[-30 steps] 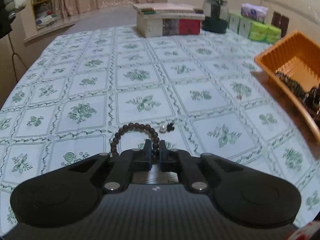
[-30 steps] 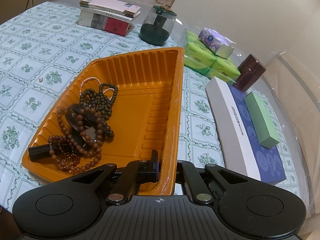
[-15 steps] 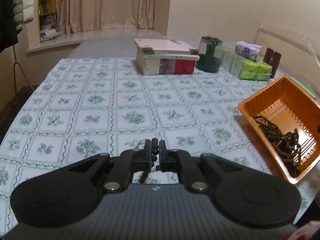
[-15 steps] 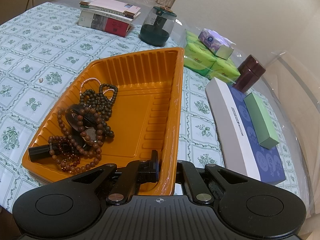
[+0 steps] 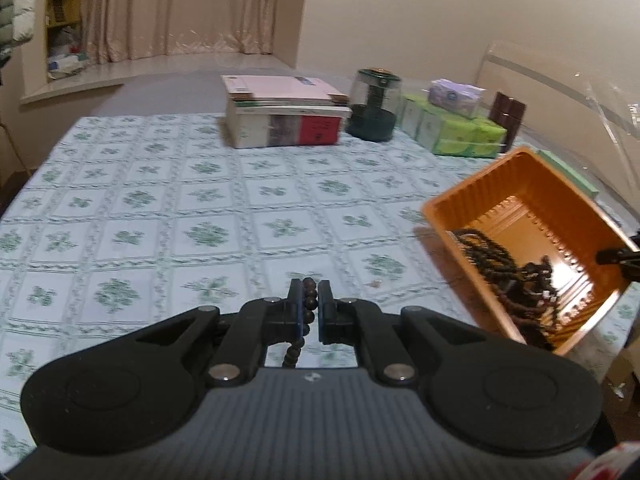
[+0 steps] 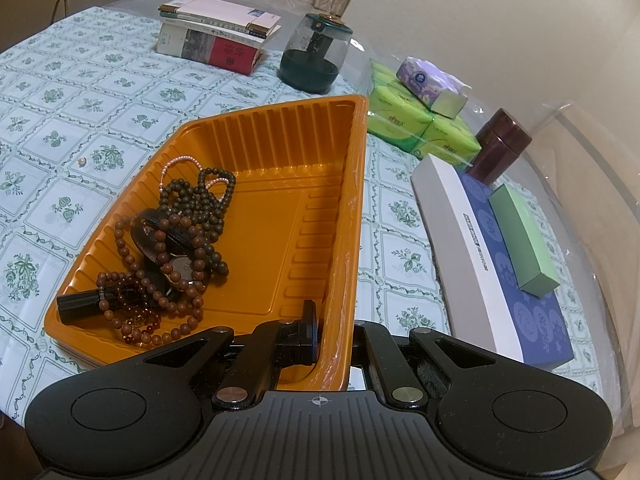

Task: Organize jewelry
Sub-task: 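Carry the brown bead bracelet into the orange tray and open the left gripper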

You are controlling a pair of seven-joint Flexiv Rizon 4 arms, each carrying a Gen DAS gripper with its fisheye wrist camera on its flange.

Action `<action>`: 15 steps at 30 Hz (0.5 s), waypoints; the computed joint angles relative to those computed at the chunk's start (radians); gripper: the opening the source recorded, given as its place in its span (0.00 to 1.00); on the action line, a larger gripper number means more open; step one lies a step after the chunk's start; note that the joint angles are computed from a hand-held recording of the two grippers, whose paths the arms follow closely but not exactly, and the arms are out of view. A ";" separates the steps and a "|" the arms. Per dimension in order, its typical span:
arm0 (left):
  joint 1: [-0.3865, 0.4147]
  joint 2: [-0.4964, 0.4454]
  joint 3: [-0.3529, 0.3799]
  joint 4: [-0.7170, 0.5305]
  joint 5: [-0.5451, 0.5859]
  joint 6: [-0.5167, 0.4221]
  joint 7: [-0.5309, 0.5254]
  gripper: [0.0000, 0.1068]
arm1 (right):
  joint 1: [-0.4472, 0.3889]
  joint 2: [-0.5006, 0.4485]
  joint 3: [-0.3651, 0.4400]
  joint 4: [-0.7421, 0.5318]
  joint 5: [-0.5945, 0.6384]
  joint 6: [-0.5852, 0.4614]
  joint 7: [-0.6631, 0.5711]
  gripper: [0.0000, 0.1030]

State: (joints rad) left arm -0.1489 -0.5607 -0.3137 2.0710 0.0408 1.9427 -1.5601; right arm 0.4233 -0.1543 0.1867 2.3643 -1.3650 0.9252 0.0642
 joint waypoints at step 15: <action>0.103 -0.136 -0.336 -0.128 0.108 -0.090 0.071 0.05 | 0.001 -0.004 -0.001 -0.007 -0.007 0.002 0.003 0.03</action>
